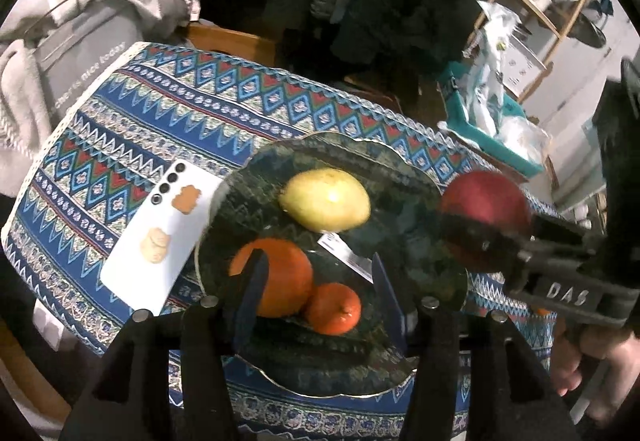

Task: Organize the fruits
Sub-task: 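Lower the tangerine into the glass bowl and open the left tool, then lower the red apple into the glass bowl and open the right tool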

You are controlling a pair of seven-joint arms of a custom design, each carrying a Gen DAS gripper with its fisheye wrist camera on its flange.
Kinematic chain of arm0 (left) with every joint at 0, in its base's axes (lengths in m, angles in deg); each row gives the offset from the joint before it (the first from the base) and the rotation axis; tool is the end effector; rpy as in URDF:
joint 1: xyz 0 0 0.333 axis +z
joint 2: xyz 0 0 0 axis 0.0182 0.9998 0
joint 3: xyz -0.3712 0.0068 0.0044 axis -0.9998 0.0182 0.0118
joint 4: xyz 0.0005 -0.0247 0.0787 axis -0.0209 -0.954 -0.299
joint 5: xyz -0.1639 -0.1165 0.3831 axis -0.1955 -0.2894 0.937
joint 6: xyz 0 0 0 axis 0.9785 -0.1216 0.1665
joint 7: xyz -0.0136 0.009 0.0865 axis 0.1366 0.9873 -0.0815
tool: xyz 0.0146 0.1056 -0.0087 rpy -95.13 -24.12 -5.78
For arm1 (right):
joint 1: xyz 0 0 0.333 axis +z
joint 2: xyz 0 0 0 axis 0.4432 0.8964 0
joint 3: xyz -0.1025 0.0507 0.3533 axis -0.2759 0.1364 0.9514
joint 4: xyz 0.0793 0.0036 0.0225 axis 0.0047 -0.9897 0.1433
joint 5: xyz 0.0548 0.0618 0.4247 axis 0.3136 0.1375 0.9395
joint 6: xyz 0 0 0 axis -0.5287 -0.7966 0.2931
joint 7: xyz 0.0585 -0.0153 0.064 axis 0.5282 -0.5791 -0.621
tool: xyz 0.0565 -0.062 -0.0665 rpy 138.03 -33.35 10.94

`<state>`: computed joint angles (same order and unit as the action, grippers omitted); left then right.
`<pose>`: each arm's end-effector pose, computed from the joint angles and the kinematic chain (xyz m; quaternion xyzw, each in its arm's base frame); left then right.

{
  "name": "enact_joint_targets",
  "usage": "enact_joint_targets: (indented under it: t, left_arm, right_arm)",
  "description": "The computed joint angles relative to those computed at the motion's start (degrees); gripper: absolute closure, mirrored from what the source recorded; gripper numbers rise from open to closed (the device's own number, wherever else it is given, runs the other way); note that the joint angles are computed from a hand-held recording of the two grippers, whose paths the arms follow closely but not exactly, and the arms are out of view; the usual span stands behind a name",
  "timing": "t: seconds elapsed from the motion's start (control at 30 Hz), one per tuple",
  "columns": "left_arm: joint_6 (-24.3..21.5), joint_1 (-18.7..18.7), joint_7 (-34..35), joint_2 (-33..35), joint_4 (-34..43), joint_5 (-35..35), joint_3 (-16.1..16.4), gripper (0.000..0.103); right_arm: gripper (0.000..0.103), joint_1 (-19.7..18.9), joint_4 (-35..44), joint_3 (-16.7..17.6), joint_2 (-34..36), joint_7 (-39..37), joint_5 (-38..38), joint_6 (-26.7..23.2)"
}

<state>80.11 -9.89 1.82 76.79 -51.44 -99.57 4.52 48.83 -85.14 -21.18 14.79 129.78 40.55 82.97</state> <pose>0.4979 -0.2238 0.5398 -0.6645 0.6999 -0.2532 0.0663 0.5296 0.2952 0.5382 -0.7371 0.6335 -0.0510 0.2296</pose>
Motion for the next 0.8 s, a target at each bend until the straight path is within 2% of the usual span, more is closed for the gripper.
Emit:
enact_joint_targets:
  t: [0.3, 0.67, 0.8]
  left_arm:
    - [0.2, 1.35, -3.44, 0.27, -0.16, 2.41, -0.09, 0.048]
    - [-0.46, 1.15, -3.58, 0.27, -0.14, 2.0, 0.23, 0.048]
    - [-0.56, 1.09, -3.65, 0.22, -0.07, 2.18, 0.12, 0.048]
  right_arm:
    - [0.032, 0.07, 1.5, 0.55, 3.33, -0.92, -0.51, -2.01]
    - [0.03, -0.07, 2.74, 0.99, 5.45, -0.24, -2.08, -4.51]
    - [0.031, -0.16, 2.27, 1.01, 5.03, -0.28, -2.09, -3.45]
